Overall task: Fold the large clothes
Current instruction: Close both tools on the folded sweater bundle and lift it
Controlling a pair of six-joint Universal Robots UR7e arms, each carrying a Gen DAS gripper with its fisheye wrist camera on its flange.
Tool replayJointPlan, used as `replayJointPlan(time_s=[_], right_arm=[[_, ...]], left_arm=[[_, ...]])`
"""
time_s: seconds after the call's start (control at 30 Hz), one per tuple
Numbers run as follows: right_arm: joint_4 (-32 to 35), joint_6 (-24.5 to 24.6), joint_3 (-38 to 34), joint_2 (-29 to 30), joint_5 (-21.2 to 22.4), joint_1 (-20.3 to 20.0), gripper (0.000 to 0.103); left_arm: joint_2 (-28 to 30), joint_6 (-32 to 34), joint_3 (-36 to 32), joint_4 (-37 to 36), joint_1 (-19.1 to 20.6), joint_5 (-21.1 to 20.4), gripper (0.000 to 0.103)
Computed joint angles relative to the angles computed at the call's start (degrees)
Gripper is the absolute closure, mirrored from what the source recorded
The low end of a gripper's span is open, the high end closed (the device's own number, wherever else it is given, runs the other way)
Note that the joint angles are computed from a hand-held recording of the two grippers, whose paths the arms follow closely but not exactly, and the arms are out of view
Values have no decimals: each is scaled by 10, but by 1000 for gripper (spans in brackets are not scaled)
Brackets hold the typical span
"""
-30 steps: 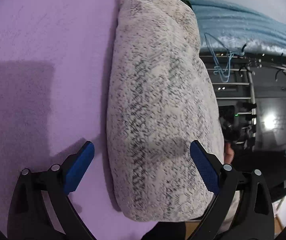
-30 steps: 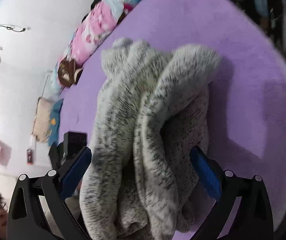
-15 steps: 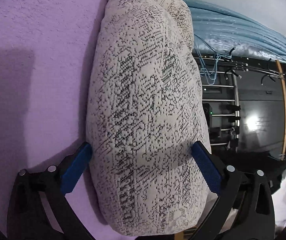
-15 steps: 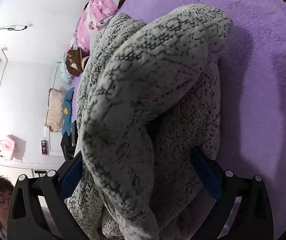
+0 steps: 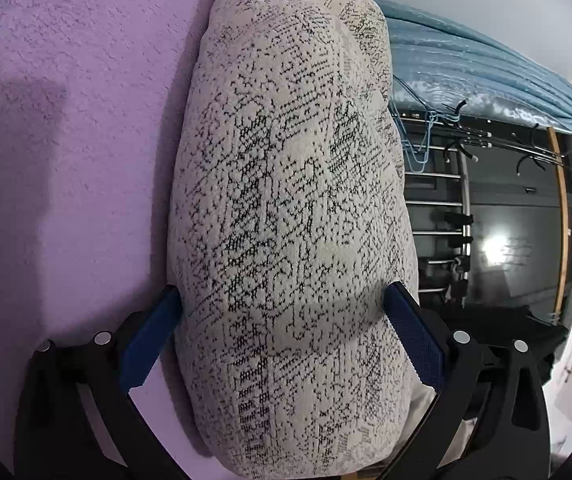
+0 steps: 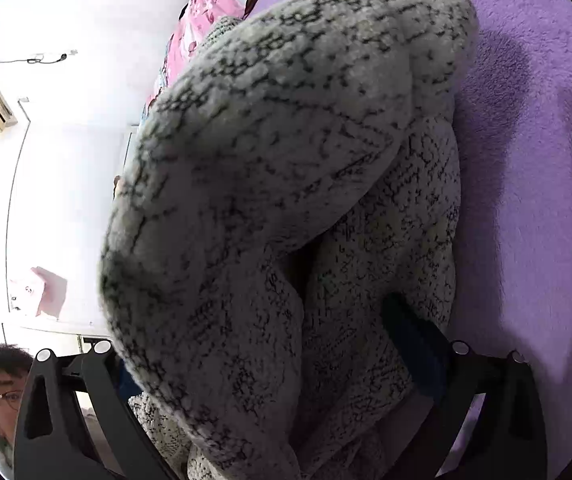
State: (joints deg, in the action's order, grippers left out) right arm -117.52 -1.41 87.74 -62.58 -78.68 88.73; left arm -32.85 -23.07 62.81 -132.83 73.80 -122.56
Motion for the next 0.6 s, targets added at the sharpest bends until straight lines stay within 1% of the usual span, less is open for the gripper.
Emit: replayJointPlan(time_s=[0.17,0.2,0.27,0.3,0.33,0.37,0.4,0.43,0.47,0.53,0.6], right_arm=[[7,13,-17,26,-12,1,6],[10,14,-19,29,-12,2,7],[14,16,-21,30,-10,0,15],[15,15,-21,30,-5,-2,21],[13,11,-15,25,6,-6,24],[9,8,-10,23,19,-8,34],[1,6,-5,22,24,-9,41],[-7,8,0,20,26,-9,42],[-9,8,4,18,31,-10,50],[-19,7,13,16,41,-13,55],[-26,6,20,12,45,-14,61]], left_arm=[[4,3,-4,-2,1,-2,7],[0,8,4,-5,4,-5,7],[1,8,6,-12,3,-5,7],[1,6,4,-12,1,-3,7],[2,6,3,-11,1,-2,7],[1,6,3,-10,0,0,8],[1,5,4,-12,-1,2,9],[0,5,5,-12,-2,4,11],[-1,6,6,-13,-2,4,13],[-2,8,7,-12,-2,6,17],[-2,8,8,-14,-3,4,21]])
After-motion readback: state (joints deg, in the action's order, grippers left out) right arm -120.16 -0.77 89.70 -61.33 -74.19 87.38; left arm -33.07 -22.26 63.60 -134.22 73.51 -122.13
